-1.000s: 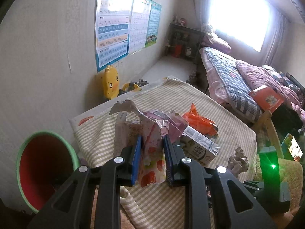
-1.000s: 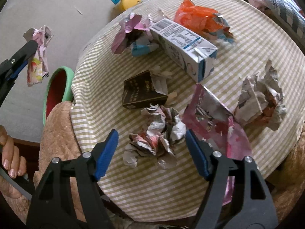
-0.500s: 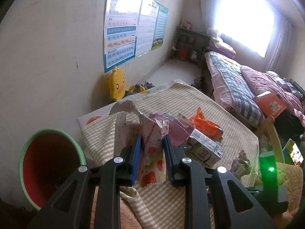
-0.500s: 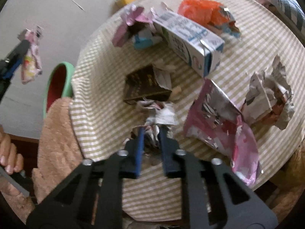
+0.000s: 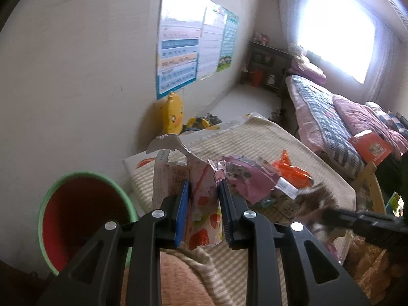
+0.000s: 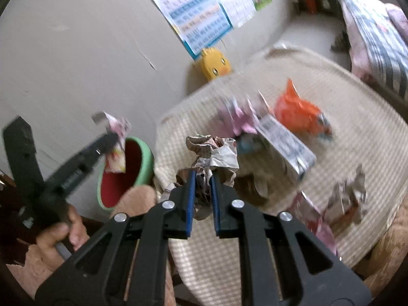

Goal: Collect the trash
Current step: 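Release the pink wrapper and foil ball into the bin with both grippers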

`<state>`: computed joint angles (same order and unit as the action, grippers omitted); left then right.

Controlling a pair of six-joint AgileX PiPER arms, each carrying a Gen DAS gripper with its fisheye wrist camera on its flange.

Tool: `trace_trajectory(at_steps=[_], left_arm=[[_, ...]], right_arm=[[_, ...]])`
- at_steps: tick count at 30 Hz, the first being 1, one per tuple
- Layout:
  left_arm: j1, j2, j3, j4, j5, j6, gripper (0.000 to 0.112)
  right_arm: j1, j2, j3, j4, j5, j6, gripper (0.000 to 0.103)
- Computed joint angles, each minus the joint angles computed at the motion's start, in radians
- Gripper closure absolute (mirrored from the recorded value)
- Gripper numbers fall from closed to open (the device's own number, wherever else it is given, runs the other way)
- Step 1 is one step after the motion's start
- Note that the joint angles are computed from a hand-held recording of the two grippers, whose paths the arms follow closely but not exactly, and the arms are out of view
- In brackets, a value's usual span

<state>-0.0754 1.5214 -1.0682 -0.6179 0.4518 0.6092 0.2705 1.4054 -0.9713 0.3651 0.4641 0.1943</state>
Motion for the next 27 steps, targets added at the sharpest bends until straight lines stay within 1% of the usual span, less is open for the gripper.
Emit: trace_trajectory(at_steps=[4,8,11,13,15,16,23,27], left_arm=[[0.047,0.006,0.002,-0.015,0.003,0.016,0.09],[0.11,0.011,0.002,-0.025,0.005,0.031,0.09],[0.155,0.017,0.01,-0.025,0.0,0.041,0.09],[0.193,0.028,0.013,-0.027,-0.005,0.047,0.09],[0.231,0.043,0.007,-0.015,-0.001,0.04,0.09],[0.25,0.052,0.001,-0.01,0.002,0.037,0.09],[0.346,0.088,-0.016,0.009,0.003,0.04,0.09],[0.395,0.102,-0.009,0.007,0.005,0.055,0.09]], right_arm=[[0.029,0.05,-0.078,0.009,0.011,-0.008,0.09],[0.084,0.114,-0.14,0.013,-0.007,-0.008,0.09],[0.115,0.157,-0.182,0.05,-0.01,-0.042,0.09],[0.136,0.188,-0.221,0.047,-0.002,-0.045,0.09],[0.15,0.229,-0.273,0.079,0.007,-0.072,0.09],[0.156,0.256,-0.307,0.103,0.015,-0.093,0.09],[0.217,0.421,-0.529,0.099,0.083,-0.091,0.09],[0.245,0.564,-0.724,0.08,0.165,-0.079,0.09]])
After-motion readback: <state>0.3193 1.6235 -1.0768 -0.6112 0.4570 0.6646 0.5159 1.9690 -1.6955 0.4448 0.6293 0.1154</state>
